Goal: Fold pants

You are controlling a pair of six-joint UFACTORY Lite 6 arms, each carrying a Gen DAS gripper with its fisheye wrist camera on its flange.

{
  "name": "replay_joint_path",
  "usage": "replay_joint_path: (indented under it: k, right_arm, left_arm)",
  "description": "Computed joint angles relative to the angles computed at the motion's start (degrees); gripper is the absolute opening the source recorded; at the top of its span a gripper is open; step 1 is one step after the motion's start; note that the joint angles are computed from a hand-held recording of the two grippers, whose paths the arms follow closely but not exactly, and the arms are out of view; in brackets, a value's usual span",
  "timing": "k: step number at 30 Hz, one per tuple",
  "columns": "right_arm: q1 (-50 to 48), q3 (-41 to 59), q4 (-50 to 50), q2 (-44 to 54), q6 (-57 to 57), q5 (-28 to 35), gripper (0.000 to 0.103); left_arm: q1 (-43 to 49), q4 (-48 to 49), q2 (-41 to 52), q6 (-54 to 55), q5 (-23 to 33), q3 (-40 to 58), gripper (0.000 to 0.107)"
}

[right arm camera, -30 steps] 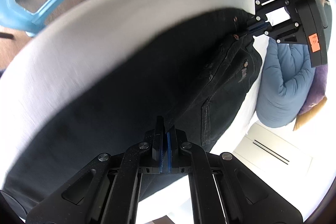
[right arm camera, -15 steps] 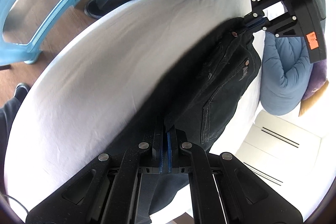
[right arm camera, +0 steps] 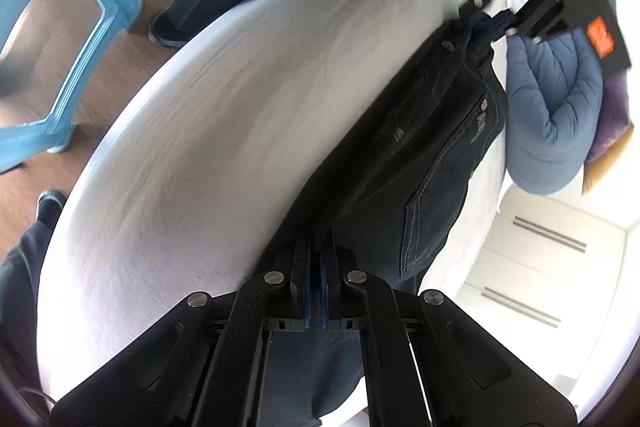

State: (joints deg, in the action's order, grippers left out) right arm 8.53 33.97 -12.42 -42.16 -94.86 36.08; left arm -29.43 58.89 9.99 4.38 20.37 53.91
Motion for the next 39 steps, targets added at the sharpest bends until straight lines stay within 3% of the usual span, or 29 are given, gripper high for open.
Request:
replay_joint_path:
  k: [1, 5, 9, 12, 15, 19, 20, 22, 28, 30, 31, 32, 33, 35, 37, 39]
  right_arm:
    - [1.1, -0.6, -1.7, -0.2, 2.9, -0.3, 0.003]
    - [4.0, -3.6, -7.2, -2.8, 11.0, -1.0, 0.003]
    - [6.1, -5.1, -11.8, -4.8, 16.6, 0.0, 0.003]
    - [8.8, -6.2, -16.0, -5.3, 22.8, 0.8, 0.003]
    - [10.0, -7.6, -18.6, -6.5, 26.4, 0.7, 0.003]
    - [11.0, -9.8, -21.6, -8.7, 32.1, -0.2, 0.003]
    - [11.7, -11.0, -23.0, -10.1, 34.5, -0.5, 0.003]
    - [12.6, -13.6, -26.1, -12.9, 38.6, -1.5, 0.003]
    - [22.8, -19.1, -37.3, -21.4, 58.6, 5.1, 0.007]
    - [26.8, -19.6, -40.9, -22.9, 66.3, 8.9, 0.016]
    - [28.9, -19.5, -42.5, -23.3, 70.2, 10.9, 0.029]
    - [30.1, -19.5, -43.7, -24.1, 73.1, 11.9, 0.051]
    - [28.9, -19.8, -45.3, -26.0, 75.2, 10.9, 0.062]
    - [29.9, -18.1, -43.0, -28.1, 75.0, 12.3, 0.103]
    - [30.0, -16.5, -39.8, -30.6, 74.1, 13.7, 0.103]
    - [35.1, -16.1, -41.2, -33.1, 78.0, 20.9, 0.103]
  left_arm:
    - [0.9, -4.8, -1.4, 3.2, 0.8, -0.1, 0.054]
    - [5.2, -26.0, -4.0, 16.4, 4.8, 4.7, 0.054]
    - [6.5, -42.9, -0.9, 21.0, 7.9, 14.7, 0.054]
    - [2.8, -48.4, 4.7, 16.6, 7.0, 21.8, 0.054]
    - [-0.4, -52.9, 12.8, 13.3, 6.8, 29.4, 0.054]
    - [-3.4, -49.8, 27.6, 5.0, 10.6, 40.7, 0.055]
    - [-3.4, -48.9, 29.0, 3.3, 9.8, 40.2, 0.056]
    - [-2.7, -48.6, 29.4, 0.5, 8.3, 39.8, 0.068]
    - [-2.7, -48.6, 30.9, 0.0, 14.8, 45.0, 0.069]
    - [-4.8, -43.5, 32.4, -5.2, 17.6, 49.0, 0.069]
    - [-5.9, -41.5, 32.9, -7.1, 18.6, 50.5, 0.068]
    - [-6.8, -40.9, 33.3, -8.0, 19.6, 52.1, 0.068]
    - [-7.7, -41.6, 33.9, -8.3, 20.3, 54.3, 0.068]
    - [-9.7, -43.5, 36.1, -8.0, 22.0, 59.8, 0.068]
    - [-12.3, -44.8, 40.2, -8.1, 24.1, 66.9, 0.068]
    - [-14.4, -45.9, 43.7, -7.1, 25.3, 70.9, 0.068]
